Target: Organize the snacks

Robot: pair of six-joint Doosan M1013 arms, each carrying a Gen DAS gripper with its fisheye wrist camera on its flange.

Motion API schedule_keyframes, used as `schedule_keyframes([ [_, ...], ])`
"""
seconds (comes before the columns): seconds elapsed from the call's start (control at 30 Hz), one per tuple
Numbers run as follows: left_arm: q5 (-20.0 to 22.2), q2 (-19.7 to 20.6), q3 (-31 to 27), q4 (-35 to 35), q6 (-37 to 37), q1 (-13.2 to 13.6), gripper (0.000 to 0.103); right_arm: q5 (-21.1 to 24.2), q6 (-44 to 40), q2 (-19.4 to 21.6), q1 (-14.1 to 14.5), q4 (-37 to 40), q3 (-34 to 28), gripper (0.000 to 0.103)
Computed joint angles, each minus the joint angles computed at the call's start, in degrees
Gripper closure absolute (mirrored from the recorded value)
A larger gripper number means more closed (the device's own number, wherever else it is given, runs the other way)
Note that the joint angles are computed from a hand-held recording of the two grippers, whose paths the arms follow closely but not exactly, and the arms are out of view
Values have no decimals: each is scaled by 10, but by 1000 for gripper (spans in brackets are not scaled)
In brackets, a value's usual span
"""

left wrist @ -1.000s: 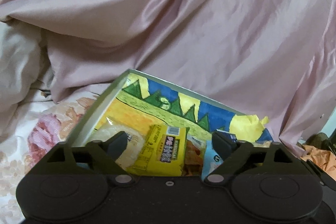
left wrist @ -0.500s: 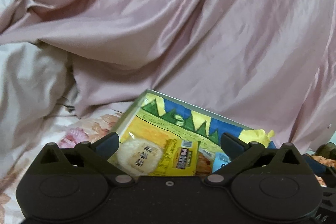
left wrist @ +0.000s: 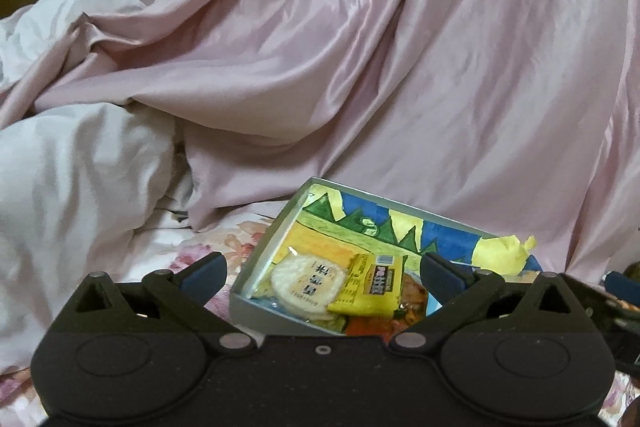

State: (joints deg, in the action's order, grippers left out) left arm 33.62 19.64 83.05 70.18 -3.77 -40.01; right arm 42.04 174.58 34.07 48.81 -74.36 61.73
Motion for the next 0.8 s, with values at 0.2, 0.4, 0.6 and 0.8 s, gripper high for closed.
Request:
schedule_keyframes([
  [0.2, 17, -17, 26, 38, -26, -11, 1, 10, 19, -10, 9, -13, 13, 0],
  [0.4, 36, -31, 47, 75, -39, -23, 1, 20, 33, -19, 17, -16, 26, 0],
  [0.6, 52, -44, 66, 102, -57, -33, 1, 25, 38, -27, 25, -17, 37, 0],
  [0.8, 69, -60, 91, 137, -84, -46, 1, 30, 44, -36, 34, -22, 48, 0],
])
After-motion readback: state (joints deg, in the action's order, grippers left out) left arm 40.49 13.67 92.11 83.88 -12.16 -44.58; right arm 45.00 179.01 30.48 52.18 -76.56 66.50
